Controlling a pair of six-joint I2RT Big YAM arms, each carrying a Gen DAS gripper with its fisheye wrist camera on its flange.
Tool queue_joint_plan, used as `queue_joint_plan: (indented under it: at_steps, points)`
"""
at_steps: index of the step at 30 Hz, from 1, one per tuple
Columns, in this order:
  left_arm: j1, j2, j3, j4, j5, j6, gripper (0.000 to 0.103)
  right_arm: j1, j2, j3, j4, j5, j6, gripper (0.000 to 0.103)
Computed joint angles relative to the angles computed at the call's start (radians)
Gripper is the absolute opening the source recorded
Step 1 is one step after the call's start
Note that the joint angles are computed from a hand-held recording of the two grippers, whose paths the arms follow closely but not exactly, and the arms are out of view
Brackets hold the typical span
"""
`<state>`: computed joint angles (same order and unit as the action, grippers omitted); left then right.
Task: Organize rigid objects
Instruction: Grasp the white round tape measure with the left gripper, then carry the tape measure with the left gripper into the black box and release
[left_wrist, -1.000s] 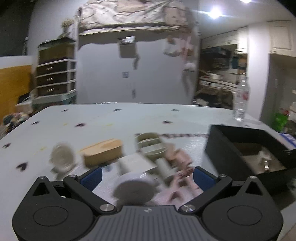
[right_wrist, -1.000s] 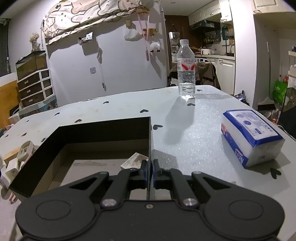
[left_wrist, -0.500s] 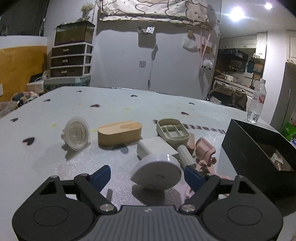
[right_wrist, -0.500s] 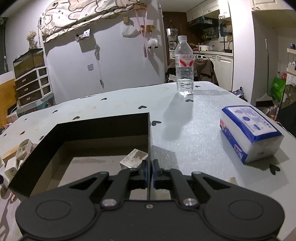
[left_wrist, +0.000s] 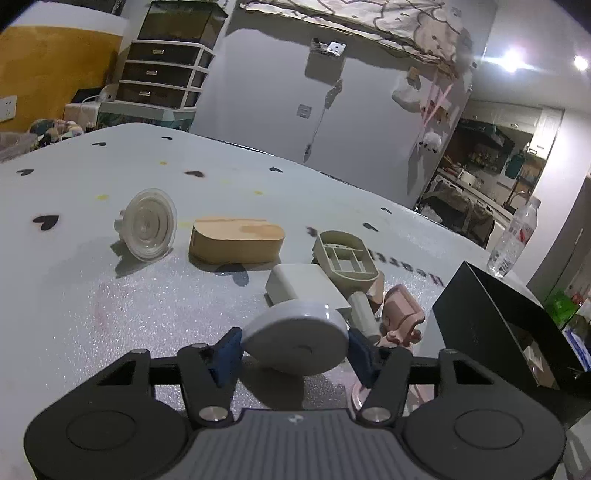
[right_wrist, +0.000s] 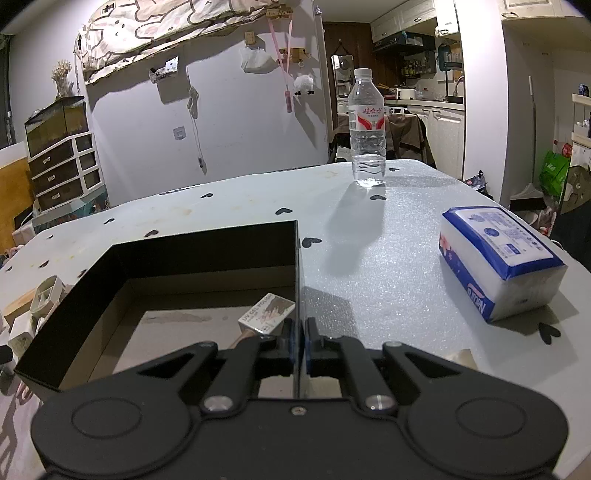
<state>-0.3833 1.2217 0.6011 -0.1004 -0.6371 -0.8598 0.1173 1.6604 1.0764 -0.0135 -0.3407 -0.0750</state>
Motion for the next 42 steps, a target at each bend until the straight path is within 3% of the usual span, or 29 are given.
queue_joint_plan:
  at_steps: [5,10,15,19,24,32,35,38,42]
  points:
    - [-0.006,-0.005,-0.003,0.011,-0.009,0.011,0.061,-0.001,0.0,-0.001,0.001,0.0,-0.002,0.006]
    - [-0.014,-0.032,0.005,0.086,0.002,0.119,0.061,-0.001,0.0,-0.002,0.003,0.002,-0.003,0.006]
    - [-0.01,0.007,0.067,0.176,0.137,0.235,0.061,0.002,-0.002,-0.007,0.01,0.01,-0.008,0.006]
    - [-0.01,0.087,0.163,0.17,0.251,0.298,0.061,0.0,-0.002,-0.008,0.014,0.004,-0.008,0.006]
    - [0.0,0.204,0.326,0.061,0.404,0.32,0.061,-0.002,-0.001,-0.009,0.016,-0.004,-0.001,0.006]
    - [0.026,0.423,0.636,-0.244,0.555,0.332,0.061,-0.005,-0.002,-0.01,0.017,-0.013,-0.008,0.006]
    - [0.018,0.486,0.74,-0.349,0.502,0.349,0.061,-0.004,-0.003,-0.009,0.013,-0.012,-0.007,0.006]
    - [0.029,0.532,0.823,-0.433,0.538,0.344,0.061,0.0,-0.003,-0.006,0.005,-0.003,-0.02,0.006]
    - [0.017,0.588,0.909,-0.524,0.52,0.383,0.061,-0.001,0.0,0.008,-0.02,-0.01,-0.027,0.006]
